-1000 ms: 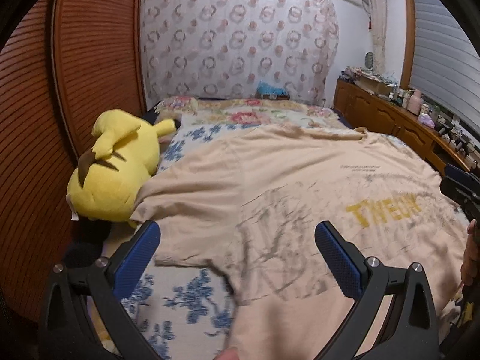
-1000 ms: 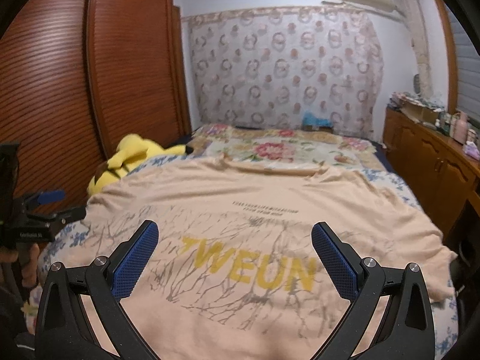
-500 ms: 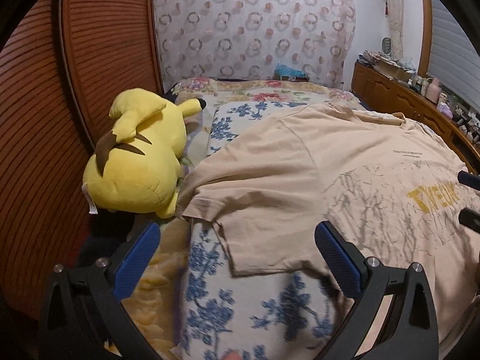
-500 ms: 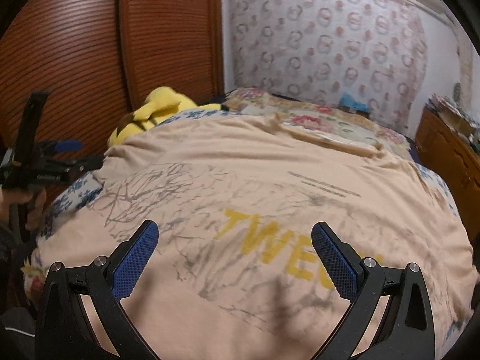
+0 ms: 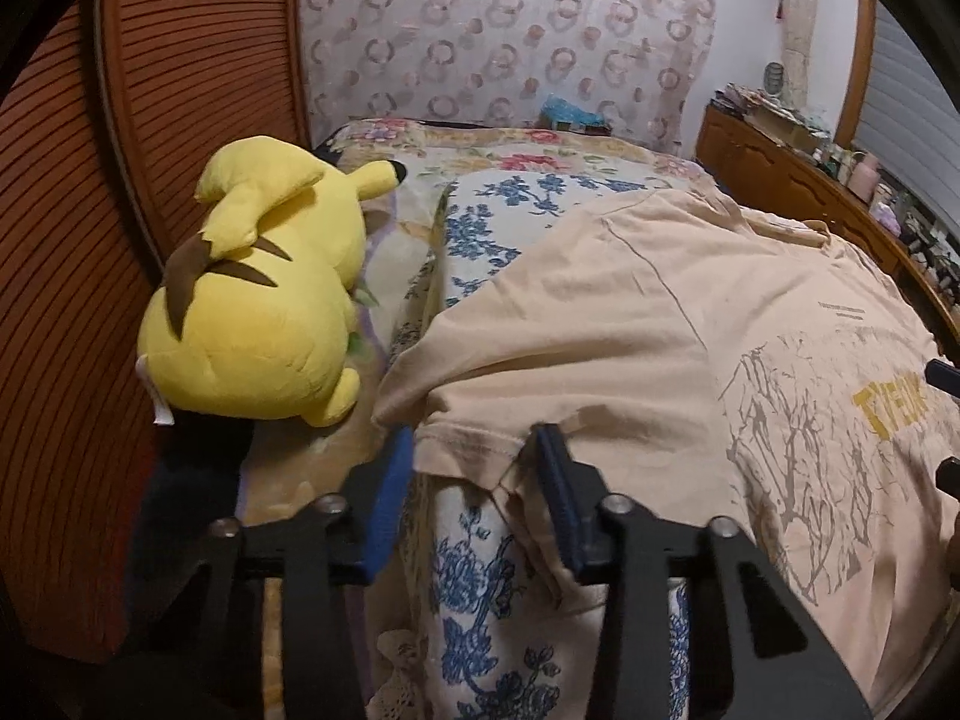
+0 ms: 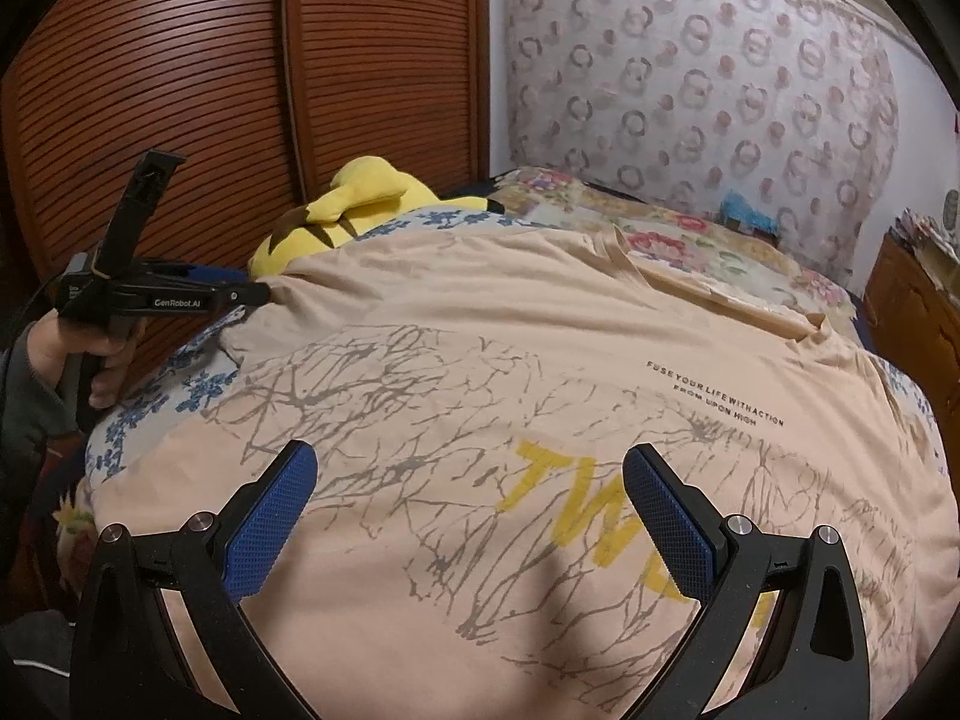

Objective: Fold small clothes
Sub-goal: 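Move the left gripper to the shirt's side edge by the plush toy and grasp it, then lift the grasped side edge and fold it over the shirt back, then open the left gripper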

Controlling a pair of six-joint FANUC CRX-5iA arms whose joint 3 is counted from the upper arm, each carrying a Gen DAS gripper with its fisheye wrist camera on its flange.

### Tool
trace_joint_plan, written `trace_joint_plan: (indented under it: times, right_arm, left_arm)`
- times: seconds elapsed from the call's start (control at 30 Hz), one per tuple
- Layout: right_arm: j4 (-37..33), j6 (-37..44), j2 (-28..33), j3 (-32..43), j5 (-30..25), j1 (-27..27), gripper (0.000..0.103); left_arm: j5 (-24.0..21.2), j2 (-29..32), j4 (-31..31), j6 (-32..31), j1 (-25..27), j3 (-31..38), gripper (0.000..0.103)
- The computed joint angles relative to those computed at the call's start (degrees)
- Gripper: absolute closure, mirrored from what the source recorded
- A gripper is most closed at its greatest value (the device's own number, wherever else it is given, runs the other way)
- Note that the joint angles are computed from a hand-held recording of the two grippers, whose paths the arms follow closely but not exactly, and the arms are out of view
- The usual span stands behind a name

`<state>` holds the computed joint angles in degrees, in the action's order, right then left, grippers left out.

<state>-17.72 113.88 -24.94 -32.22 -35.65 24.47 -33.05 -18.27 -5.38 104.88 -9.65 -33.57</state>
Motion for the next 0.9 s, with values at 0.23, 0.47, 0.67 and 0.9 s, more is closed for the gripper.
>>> trace_joint_plan:
  times: [0.23, 0.47, 0.67, 0.9]
  right_arm:
    - [-6.6, 6.8, 2.0, 3.0, -4.3, -4.4, 0.0]
    - [-12.0, 10.5, 1.6, 4.2, -6.9, -9.9, 0.0]
    - [-15.0, 13.0, 1.2, 5.6, -8.1, -15.2, 0.0]
    - [-18.9, 16.0, 2.0, 7.1, -10.0, -21.4, 0.0]
  left_arm:
    - [-2.1, 1.2, -4.8, 1.5, -2.4, 2.8, 0.101]
    - [-1.6, 0.6, -5.4, 1.1, -5.3, 5.6, 0.103]
    - [0.4, 2.6, -2.3, -2.1, -9.2, 9.5, 0.103]
    - [-0.9, 8.8, -2.1, -2.2, -16.2, 17.5, 0.102]
